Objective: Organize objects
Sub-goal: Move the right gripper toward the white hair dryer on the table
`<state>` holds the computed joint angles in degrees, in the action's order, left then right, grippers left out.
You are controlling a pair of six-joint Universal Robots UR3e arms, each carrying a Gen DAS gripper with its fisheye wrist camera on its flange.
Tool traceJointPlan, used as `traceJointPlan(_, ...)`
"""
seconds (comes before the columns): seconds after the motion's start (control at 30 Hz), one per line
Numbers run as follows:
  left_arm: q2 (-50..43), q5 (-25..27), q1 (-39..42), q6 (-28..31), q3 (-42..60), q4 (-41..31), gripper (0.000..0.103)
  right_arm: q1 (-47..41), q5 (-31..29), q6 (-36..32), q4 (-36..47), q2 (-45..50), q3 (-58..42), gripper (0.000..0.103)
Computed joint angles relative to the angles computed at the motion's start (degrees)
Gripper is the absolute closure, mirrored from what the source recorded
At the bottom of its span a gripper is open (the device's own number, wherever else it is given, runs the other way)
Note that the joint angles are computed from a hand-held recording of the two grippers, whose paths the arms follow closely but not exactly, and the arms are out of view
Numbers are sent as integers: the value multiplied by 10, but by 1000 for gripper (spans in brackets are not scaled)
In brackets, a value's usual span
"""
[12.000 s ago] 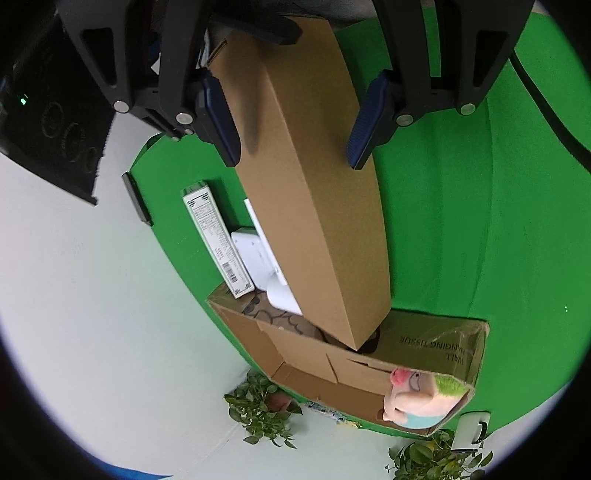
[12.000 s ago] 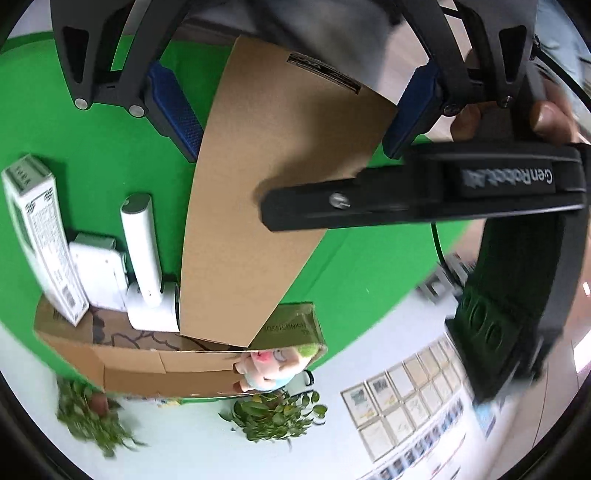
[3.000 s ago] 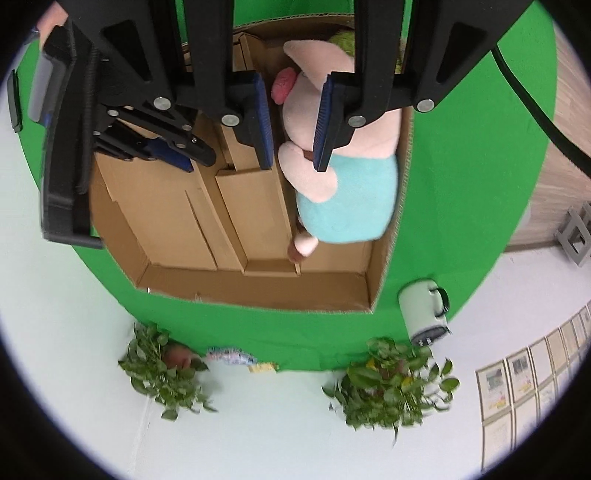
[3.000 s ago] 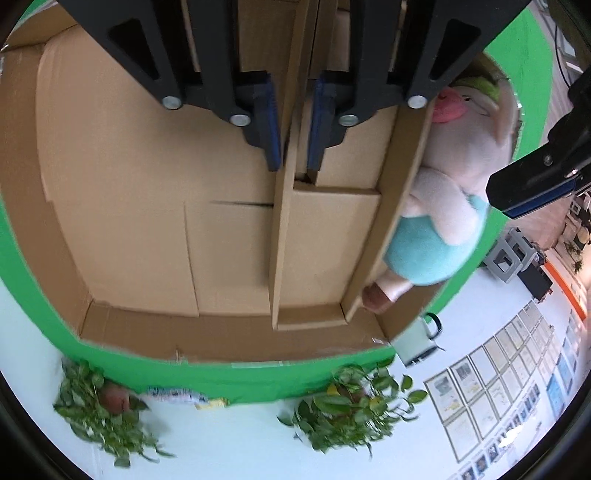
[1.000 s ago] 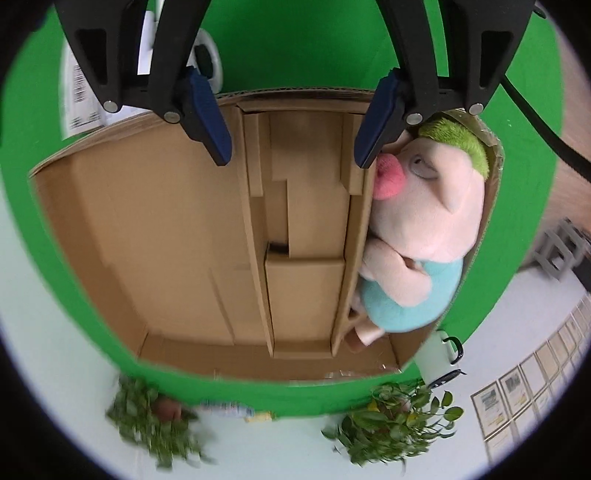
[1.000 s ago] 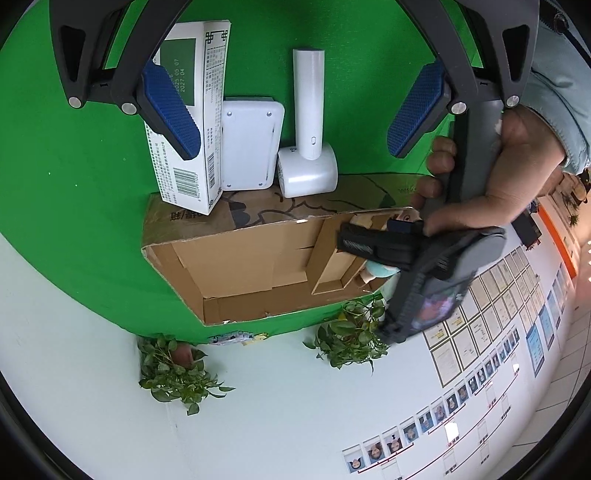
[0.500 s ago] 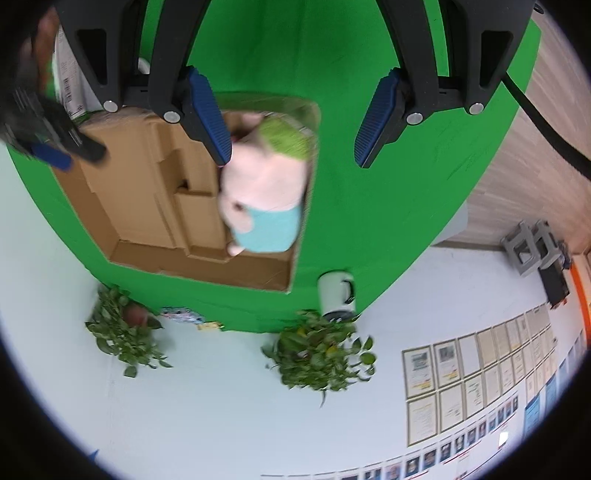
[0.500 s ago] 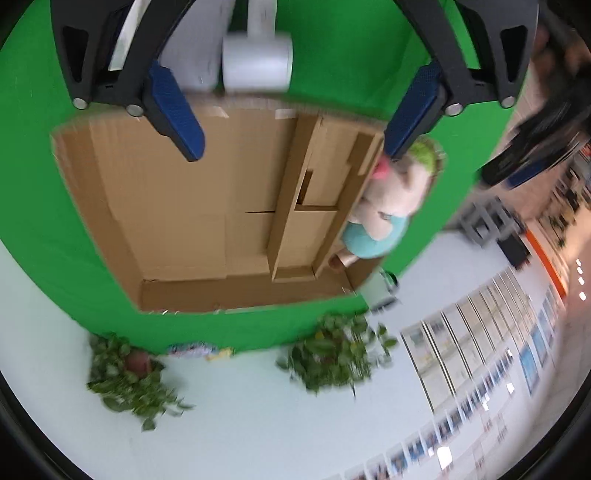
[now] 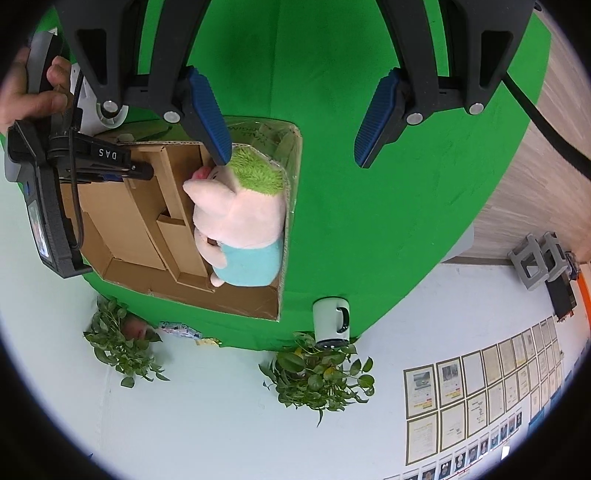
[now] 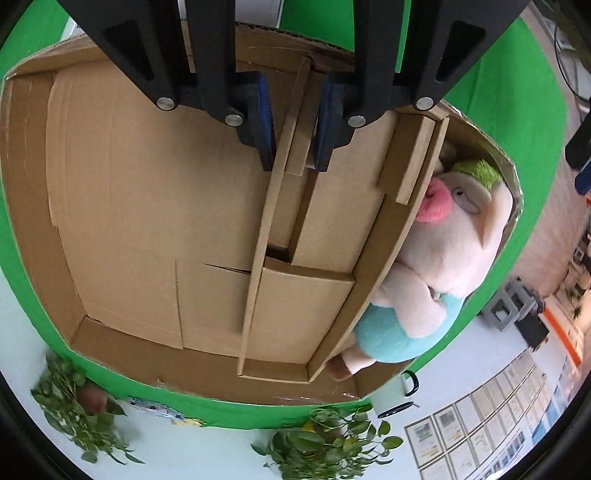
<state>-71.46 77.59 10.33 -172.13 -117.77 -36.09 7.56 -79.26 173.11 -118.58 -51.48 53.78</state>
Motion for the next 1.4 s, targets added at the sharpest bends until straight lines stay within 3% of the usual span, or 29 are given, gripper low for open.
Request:
traceJointPlan(0.27, -21, 27, -37, -14, 6, 23, 34, 10, -19, -30, 4, 14, -23, 82)
traceJointPlan(0.4, -21, 33, -53, -23, 7, 31, 34, -10, 10, -44, -60, -37, 71, 77)
traceJointPlan(0.43, -22, 36, -57, -25, 6, 36, 34, -12, 10, -42, -86, -54, 99, 66)
traceJointPlan(0.47, -22, 42, -63, -28, 5, 41, 34, -18, 12, -36, -140, -89, 152, 44)
traceJointPlan(0.53, -24, 61, -78, -32, -1, 63, 34, -33, 29, -26, -231, -150, 243, 15)
traceJointPlan(0.57, -25, 77, -90, -34, -4, 76, 34, -44, 43, -22, -279, -188, 295, 6)
traceJointPlan(0.63, -26, 96, -107, -36, -8, 94, 34, -70, 69, -30, -329, -272, 390, 0)
traceJointPlan(0.8, -12, 100, -136, -43, -36, 141, 24, -124, 111, -65, -375, -452, 584, 1)
traceJointPlan(1.0, -32, 144, -221, -47, -68, 241, 23, -133, 19, -56, -462, -618, 776, 1)
traceJointPlan(1.1, -43, 156, -252, -66, -73, 269, 23, -119, -27, -47, -479, -645, 818, 1)
traceJointPlan(1.17, -44, 148, -260, -79, -78, 276, 23, -123, -25, -46, -474, -650, 831, 1)
traceJointPlan(1.3, -59, 167, -284, -77, -73, 271, 23, -185, 65, -76, -417, -717, 865, 1)
traceJointPlan(1.4, -42, 116, -263, -64, -86, 246, 23, -220, 144, -123, -397, -746, 890, 1)
